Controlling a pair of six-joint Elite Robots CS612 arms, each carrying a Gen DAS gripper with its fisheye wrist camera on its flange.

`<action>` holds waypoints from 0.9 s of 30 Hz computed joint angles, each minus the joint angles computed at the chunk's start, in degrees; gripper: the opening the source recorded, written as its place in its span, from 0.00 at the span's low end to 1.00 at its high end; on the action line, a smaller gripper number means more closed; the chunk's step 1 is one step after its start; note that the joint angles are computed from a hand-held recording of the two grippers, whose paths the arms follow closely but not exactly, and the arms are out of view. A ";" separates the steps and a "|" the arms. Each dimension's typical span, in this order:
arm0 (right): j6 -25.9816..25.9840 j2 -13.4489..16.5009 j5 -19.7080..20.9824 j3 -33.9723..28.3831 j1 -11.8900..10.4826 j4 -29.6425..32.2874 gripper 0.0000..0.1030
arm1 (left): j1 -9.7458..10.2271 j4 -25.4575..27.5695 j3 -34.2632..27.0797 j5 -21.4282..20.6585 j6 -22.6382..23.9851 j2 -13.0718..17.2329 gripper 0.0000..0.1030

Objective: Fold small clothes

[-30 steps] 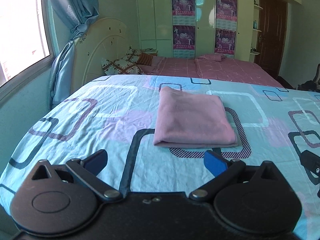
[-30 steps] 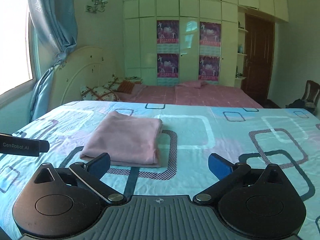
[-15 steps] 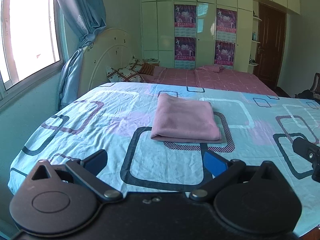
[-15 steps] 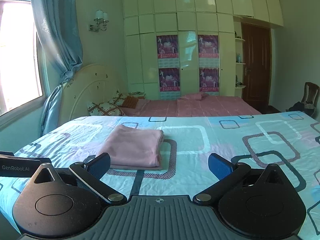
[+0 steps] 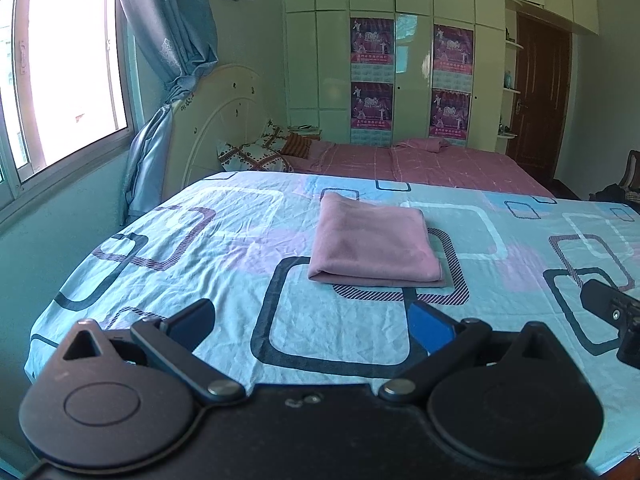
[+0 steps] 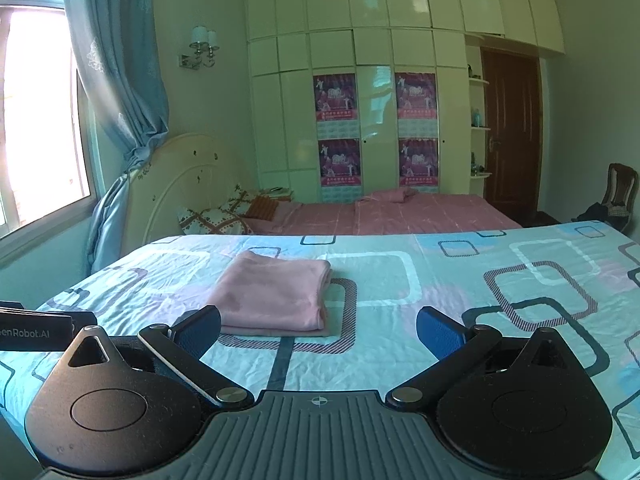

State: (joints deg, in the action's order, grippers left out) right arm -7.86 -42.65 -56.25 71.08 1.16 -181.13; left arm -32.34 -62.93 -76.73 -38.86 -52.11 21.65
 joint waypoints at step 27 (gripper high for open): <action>-0.77 -0.31 0.60 0.28 0.03 0.12 1.00 | -0.24 1.24 -0.72 0.96 -0.56 0.14 0.99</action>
